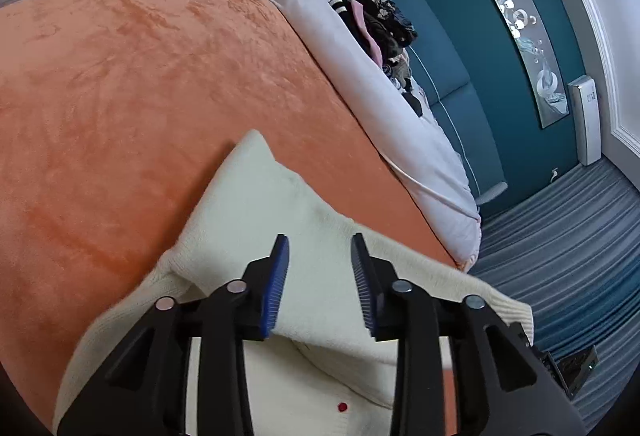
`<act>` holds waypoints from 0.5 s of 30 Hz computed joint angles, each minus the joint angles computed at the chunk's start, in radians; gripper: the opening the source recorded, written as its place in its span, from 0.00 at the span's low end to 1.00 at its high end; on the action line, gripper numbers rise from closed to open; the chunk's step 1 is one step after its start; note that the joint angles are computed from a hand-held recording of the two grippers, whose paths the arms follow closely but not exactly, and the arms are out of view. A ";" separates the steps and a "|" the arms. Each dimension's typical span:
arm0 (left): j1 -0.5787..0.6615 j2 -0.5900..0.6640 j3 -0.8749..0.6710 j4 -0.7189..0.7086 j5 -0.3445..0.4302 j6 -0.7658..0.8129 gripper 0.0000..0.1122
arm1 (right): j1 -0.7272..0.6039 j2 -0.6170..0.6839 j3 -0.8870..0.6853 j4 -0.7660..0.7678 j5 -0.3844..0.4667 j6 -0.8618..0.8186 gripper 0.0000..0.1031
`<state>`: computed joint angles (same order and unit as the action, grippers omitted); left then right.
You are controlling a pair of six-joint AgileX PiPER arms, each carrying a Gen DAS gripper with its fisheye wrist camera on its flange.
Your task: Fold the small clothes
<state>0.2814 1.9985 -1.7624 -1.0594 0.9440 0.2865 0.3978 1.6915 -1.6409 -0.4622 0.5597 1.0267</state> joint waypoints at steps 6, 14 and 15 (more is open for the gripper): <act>-0.053 0.024 0.112 0.074 0.013 -0.071 0.45 | -0.161 0.136 0.045 0.343 0.050 -0.218 0.13; -0.083 0.087 -0.035 0.144 -0.108 -0.165 0.10 | -0.099 0.032 0.101 0.164 -0.062 -0.131 0.13; -0.084 0.083 -0.024 0.147 -0.117 -0.143 0.10 | -0.097 0.014 0.150 0.135 -0.091 -0.103 0.13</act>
<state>0.1973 2.0819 -1.7869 -0.9122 0.8269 0.1440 0.3010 1.7057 -1.4910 -0.3274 0.4688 0.9233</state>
